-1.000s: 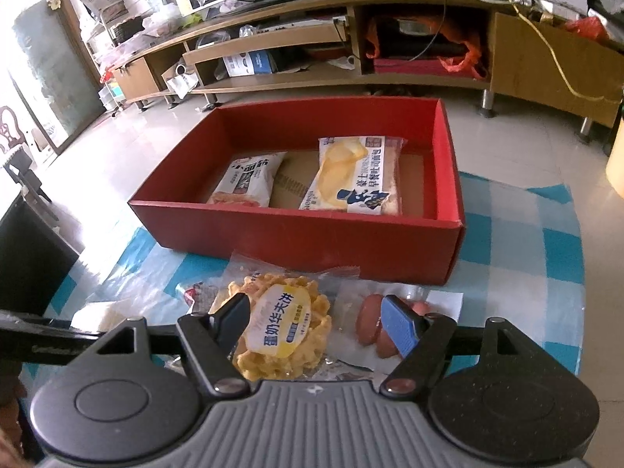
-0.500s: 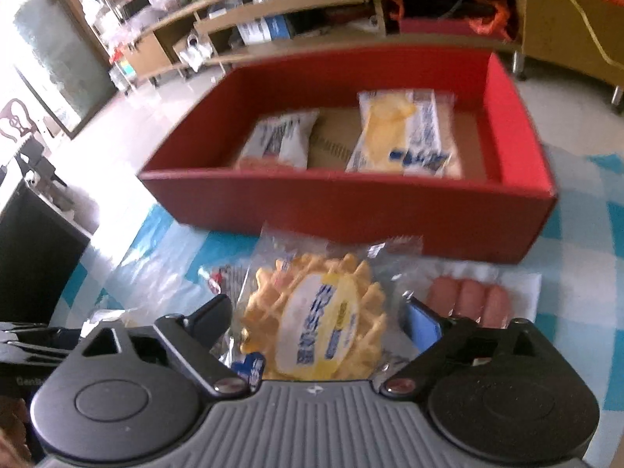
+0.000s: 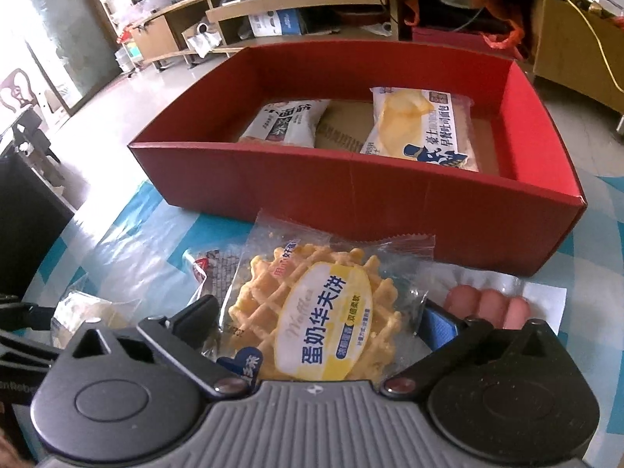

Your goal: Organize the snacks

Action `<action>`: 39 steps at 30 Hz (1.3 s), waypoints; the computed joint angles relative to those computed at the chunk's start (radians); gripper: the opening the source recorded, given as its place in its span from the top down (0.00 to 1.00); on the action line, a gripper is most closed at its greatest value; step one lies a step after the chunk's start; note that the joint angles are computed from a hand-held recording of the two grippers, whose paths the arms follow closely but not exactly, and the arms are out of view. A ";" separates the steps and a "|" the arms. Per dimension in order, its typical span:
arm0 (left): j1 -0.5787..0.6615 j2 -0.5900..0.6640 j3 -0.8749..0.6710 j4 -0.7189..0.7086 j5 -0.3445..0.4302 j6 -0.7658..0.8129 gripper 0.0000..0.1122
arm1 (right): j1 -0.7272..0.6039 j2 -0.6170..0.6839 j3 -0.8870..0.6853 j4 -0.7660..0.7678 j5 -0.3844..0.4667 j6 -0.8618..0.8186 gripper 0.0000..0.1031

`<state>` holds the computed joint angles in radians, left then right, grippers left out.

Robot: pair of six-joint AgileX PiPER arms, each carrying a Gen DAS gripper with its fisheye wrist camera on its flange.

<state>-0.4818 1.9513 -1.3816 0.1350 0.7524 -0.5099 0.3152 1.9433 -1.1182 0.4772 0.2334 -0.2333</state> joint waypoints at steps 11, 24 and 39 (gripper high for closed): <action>-0.035 0.012 -0.010 0.070 0.025 -0.040 0.28 | -0.026 -0.048 0.022 -0.035 0.033 -0.017 0.24; -0.036 -0.018 -0.033 0.021 0.020 -0.022 0.31 | -0.063 -0.154 0.106 0.092 0.006 -0.166 0.27; -0.077 -0.012 -0.083 0.053 0.026 -0.042 0.31 | -0.078 -0.196 0.125 0.274 0.015 -0.347 0.27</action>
<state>-0.5584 1.9396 -1.4646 0.1877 0.7780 -0.5522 0.2369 1.7470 -0.9931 0.7515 0.2481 -0.5806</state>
